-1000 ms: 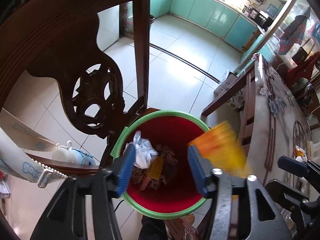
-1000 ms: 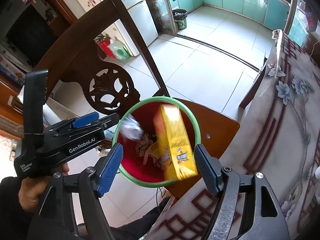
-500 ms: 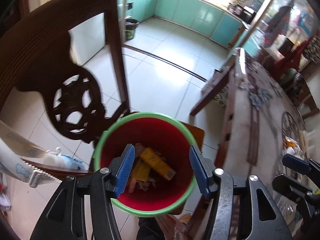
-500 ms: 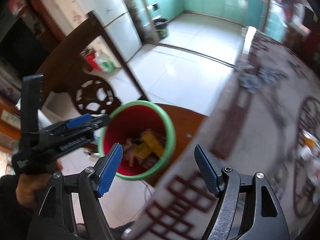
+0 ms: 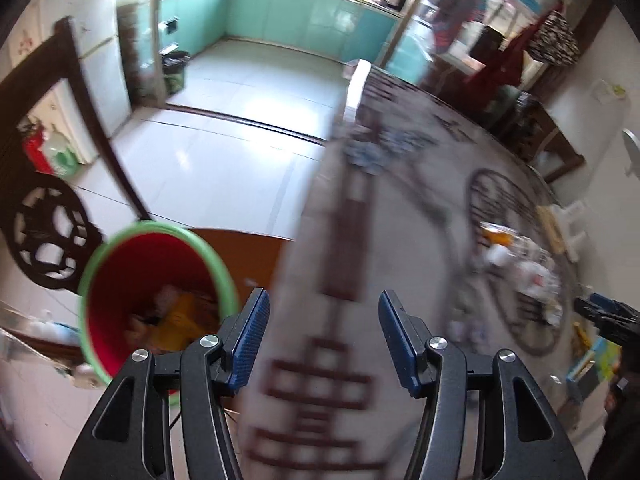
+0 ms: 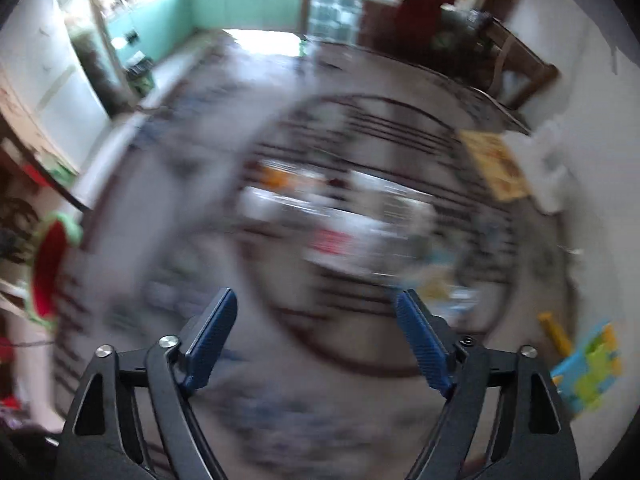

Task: Collect trash
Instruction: 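Move both open tools back over the table toward the remaining trash, then grasp the blue-and-white snack wrapper with the right tool while the left tool grasps the clear water bottle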

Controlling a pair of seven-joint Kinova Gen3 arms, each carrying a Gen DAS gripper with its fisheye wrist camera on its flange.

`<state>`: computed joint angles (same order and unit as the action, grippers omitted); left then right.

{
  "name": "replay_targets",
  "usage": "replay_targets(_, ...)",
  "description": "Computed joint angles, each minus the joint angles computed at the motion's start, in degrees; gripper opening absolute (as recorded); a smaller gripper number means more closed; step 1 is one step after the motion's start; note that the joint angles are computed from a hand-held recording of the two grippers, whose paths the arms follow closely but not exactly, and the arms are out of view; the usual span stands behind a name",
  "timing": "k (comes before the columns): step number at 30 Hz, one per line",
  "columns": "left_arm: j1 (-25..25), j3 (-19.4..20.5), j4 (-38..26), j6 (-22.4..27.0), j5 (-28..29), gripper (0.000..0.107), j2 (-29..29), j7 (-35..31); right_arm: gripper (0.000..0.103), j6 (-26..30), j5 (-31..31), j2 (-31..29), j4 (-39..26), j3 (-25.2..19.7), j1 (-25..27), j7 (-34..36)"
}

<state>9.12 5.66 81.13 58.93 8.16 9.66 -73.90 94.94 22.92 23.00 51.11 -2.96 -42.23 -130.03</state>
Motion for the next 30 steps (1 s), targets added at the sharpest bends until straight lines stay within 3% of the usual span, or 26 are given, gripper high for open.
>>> replay_targets(8, 11.91, 4.47, -12.57, 2.05, -1.06, 0.056, 8.34, 10.15, 0.083, -7.64, -12.3, -3.31, 14.08, -1.09, 17.27, 16.71)
replay_targets(16, 20.6, 4.42, -32.19, 8.45, 0.52, 0.056, 22.35, 18.56, 0.083, -15.4, -21.57, -3.45, 19.81, -1.19, 25.15, 24.38)
replay_targets(19, 21.58, 4.06, -38.84, 11.29, 2.19, 0.056, 27.2, 22.36, 0.082, -18.23, -24.09, -4.27, 22.22, -1.27, 26.93, 26.34)
replay_targets(23, 21.94, 3.32, -43.89, 11.77, 3.81, 0.056, 31.8, 27.89, 0.055, -20.45, -23.49, -5.52, 24.77, -1.11, 26.71, 27.0)
replay_targets(24, 21.97, 3.07, -44.83, 11.62, 4.13, 0.056, 32.83, 29.72, 0.041, -21.07, -23.34, -6.17, 25.68, -1.11, 26.82, 27.42)
replay_targets(27, 22.28, 2.37, -48.66, 12.4, 4.66, 0.056, 36.16, 34.47, 0.028, -22.02, -23.58, -7.67, 27.83, -0.49, 27.35, 27.5)
replay_targets(30, 23.87, 1.85, -56.62, 16.18, 2.29, 0.056, 40.92, 36.14, 0.027, -23.24, -24.11, -8.23, 28.8, -0.33, 28.96, 28.09)
